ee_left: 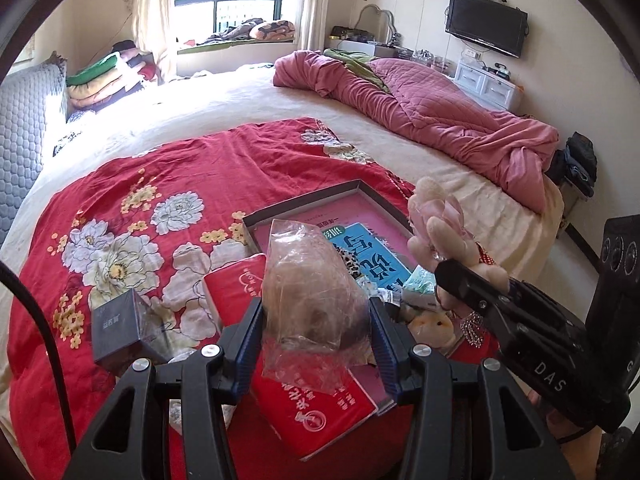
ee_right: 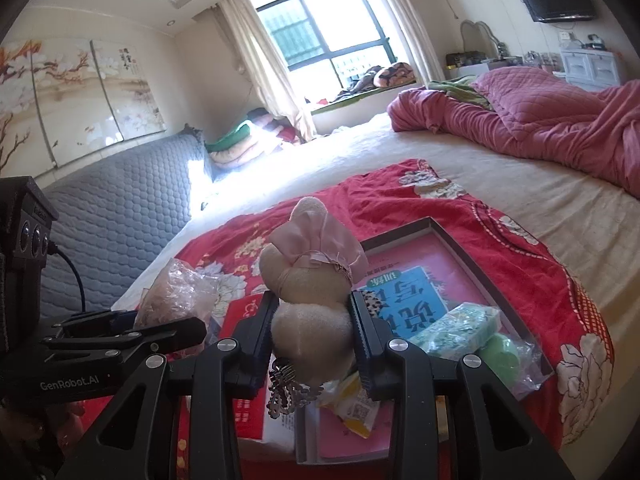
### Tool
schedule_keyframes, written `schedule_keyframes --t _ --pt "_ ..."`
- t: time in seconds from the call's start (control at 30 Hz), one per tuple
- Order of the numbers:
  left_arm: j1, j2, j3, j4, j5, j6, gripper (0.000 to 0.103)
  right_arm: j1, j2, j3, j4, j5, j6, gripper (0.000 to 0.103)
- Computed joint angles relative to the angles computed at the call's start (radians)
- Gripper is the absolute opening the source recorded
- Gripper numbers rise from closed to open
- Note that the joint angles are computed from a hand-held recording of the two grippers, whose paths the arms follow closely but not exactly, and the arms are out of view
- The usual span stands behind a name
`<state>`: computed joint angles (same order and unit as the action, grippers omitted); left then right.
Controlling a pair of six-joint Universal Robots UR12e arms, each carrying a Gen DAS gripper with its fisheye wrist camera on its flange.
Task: Organize soft objects
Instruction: 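Lift the plastic bag and plush toy and carry both toward the pink tray, then carry the bag and plush toy with both grippers over the pink tray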
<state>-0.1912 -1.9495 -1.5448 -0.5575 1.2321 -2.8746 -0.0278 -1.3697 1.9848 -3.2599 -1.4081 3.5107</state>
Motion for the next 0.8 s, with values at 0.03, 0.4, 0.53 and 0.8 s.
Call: schedule_keyframes --t 0.03,0.4,0.53,0.8 --pt "-0.005 -0.008 0.009 -0.005 -0.004 0.004 0.05 -0.004 -0.001 0.004 -0.001 0.002 0.008 0.036" --pt "-0.05 -0.092 0.114 -0.082 0.059 0.028 0.05 -0.02 0.001 0.016 0.052 0.027 0.046 0.037" --pt "-0.061 -0.117 0.143 -0.113 0.083 0.046 0.05 -0.027 0.005 0.018 0.073 0.039 0.059 0.037" --pt "-0.072 -0.15 0.174 -0.163 0.102 0.061 0.05 -0.037 0.014 0.02 0.103 0.07 0.088 0.037"
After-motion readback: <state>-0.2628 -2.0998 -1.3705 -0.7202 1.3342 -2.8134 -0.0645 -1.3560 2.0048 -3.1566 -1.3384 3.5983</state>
